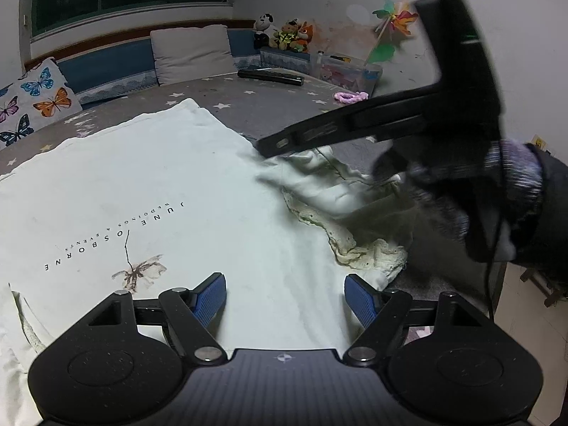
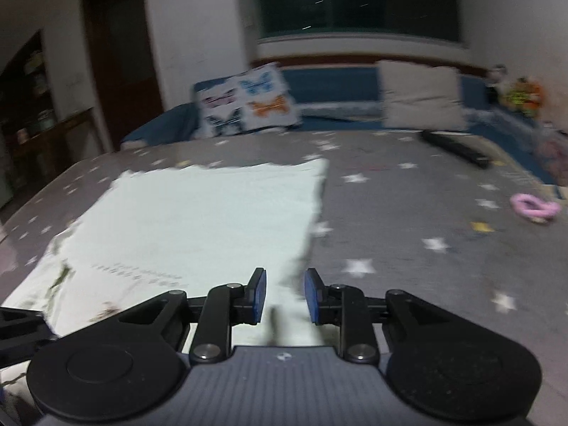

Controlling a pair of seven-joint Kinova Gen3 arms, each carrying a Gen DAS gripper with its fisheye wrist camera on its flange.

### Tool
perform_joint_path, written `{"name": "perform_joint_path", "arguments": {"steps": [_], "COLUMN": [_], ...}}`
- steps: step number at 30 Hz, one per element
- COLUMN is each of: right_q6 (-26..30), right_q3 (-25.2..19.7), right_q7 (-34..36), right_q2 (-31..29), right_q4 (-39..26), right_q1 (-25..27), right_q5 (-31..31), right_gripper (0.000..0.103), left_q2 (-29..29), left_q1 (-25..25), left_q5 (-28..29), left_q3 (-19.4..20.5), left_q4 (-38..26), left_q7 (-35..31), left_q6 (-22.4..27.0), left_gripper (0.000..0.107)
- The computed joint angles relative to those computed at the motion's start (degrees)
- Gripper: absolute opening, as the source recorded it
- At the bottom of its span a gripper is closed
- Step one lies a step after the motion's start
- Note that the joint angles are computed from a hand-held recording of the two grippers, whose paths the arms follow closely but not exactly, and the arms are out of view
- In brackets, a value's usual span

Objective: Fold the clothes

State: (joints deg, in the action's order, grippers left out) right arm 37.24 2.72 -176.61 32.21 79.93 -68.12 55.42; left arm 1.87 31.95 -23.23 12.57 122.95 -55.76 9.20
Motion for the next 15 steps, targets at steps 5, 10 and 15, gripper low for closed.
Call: {"name": "perform_joint_path", "arguments": {"steps": [5, 10, 15], "right_q6": [-0.79, 0.78, -1.15], "right_q3": [-2.29, 2.33, 1.11], "right_q7": [7.32, 2.46, 5.97], "right_q2": [2.82, 3.22, 4.42], "right_q4": [-4.09, -4.07, -5.82], "right_q1": [3.63, -0.42, 1.15], "right_q5": [-7.09, -6.89, -6.73], "right_gripper": [0.022, 0.019, 0.020], "left_q2": [-0.18, 0.01, -0.11], "left_q1": [-0.58, -1.24, -0.45], "left_q5": [2.09, 5.44, 4.52], "left_q3": [0.42, 0.83, 0.36], "left_q4": [0.45, 0.63, 0.98], "left_q7": [-2.23, -5.80, -4.96], "left_q6": [-0.39, -0.45, -0.52], "left_gripper": [0.077, 0.077, 0.077]}}
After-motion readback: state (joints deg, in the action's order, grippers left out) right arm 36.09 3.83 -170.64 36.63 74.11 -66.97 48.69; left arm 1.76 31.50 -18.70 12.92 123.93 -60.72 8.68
